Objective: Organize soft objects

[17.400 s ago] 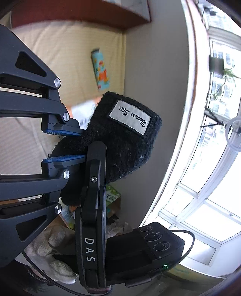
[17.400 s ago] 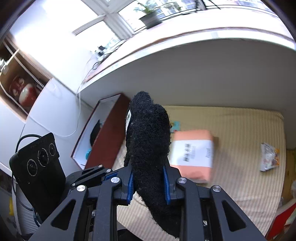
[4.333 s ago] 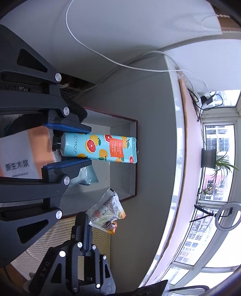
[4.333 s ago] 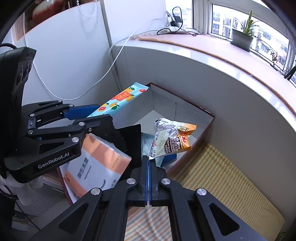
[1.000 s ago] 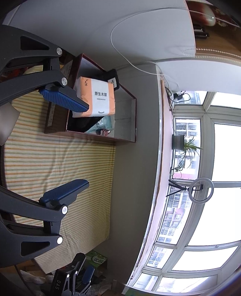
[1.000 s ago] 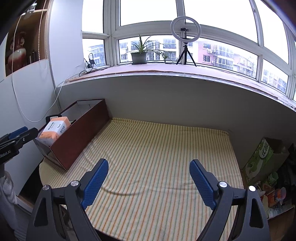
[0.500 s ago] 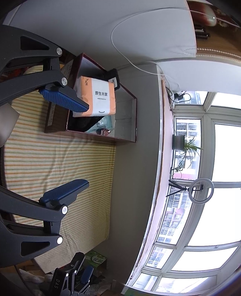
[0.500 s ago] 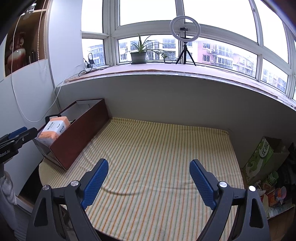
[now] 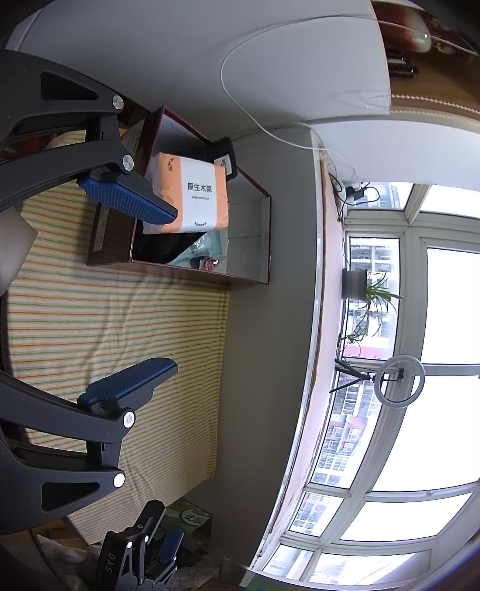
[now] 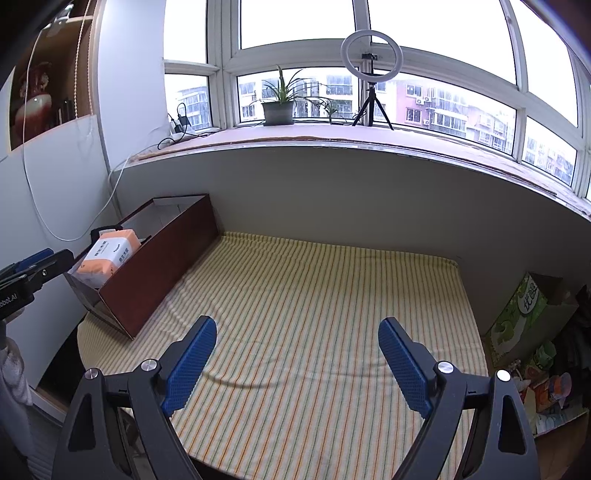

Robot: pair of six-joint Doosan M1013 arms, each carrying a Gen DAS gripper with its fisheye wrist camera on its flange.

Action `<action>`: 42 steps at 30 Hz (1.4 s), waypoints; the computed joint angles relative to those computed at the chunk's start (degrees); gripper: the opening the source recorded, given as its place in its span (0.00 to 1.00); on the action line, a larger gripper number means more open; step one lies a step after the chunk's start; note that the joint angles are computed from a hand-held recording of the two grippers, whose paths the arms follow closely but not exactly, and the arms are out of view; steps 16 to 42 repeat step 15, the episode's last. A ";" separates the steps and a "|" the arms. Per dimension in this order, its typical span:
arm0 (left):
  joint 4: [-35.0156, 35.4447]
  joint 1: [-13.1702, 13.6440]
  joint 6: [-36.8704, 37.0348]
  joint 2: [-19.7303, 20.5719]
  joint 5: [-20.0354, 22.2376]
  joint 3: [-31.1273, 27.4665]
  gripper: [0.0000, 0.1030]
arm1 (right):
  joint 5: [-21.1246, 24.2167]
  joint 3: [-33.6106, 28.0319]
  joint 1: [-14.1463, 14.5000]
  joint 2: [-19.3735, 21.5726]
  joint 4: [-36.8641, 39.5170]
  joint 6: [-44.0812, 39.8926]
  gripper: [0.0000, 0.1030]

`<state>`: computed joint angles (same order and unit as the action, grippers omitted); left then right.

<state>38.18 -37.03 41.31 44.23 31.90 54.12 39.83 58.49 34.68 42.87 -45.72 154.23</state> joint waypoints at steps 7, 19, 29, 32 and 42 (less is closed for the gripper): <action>-0.98 0.11 -0.05 0.18 0.37 -0.33 0.73 | 0.20 -0.10 0.03 0.13 0.14 -0.03 0.84; 1.10 0.13 -2.44 0.24 0.37 -0.19 0.73 | -0.01 0.08 -0.29 0.26 1.02 -0.58 0.84; 1.10 0.13 -2.44 0.24 0.37 -0.19 0.73 | -0.01 0.08 -0.29 0.26 1.02 -0.58 0.84; 1.10 0.13 -2.44 0.24 0.37 -0.19 0.73 | -0.01 0.08 -0.29 0.26 1.02 -0.58 0.84; 1.10 0.13 -2.44 0.24 0.37 -0.19 0.73 | -0.01 0.08 -0.29 0.26 1.02 -0.58 0.84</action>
